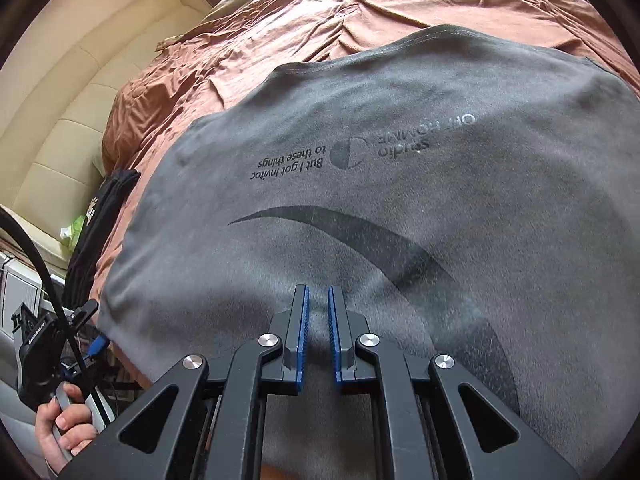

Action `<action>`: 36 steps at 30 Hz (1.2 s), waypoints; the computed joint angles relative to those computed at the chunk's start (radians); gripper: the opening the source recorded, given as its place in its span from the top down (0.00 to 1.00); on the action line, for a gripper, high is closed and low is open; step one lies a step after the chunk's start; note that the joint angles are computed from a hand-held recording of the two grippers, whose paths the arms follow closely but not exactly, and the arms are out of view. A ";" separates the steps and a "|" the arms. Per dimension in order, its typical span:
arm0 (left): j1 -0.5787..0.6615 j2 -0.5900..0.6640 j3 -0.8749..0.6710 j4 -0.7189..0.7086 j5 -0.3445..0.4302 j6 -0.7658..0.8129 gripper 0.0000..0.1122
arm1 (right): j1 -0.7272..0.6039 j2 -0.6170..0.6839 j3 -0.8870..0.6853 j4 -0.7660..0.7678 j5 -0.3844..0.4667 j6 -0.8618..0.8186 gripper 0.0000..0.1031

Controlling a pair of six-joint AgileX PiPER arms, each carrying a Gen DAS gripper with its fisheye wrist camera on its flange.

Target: Fold small clothes

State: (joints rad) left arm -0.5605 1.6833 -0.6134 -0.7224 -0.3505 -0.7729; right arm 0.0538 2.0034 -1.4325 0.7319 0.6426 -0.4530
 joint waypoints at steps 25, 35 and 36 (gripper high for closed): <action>-0.116 -0.087 -0.154 -0.773 -0.082 0.895 0.94 | -0.063 -0.147 0.260 0.299 -0.051 -0.325 0.94; -0.118 -0.109 -0.349 -0.876 -0.019 1.207 0.94 | -0.032 -0.109 0.231 0.372 -0.110 -0.357 0.94; -0.112 -0.108 -0.364 -0.880 -0.007 1.226 0.94 | -0.033 -0.102 0.227 0.372 -0.109 -0.354 0.94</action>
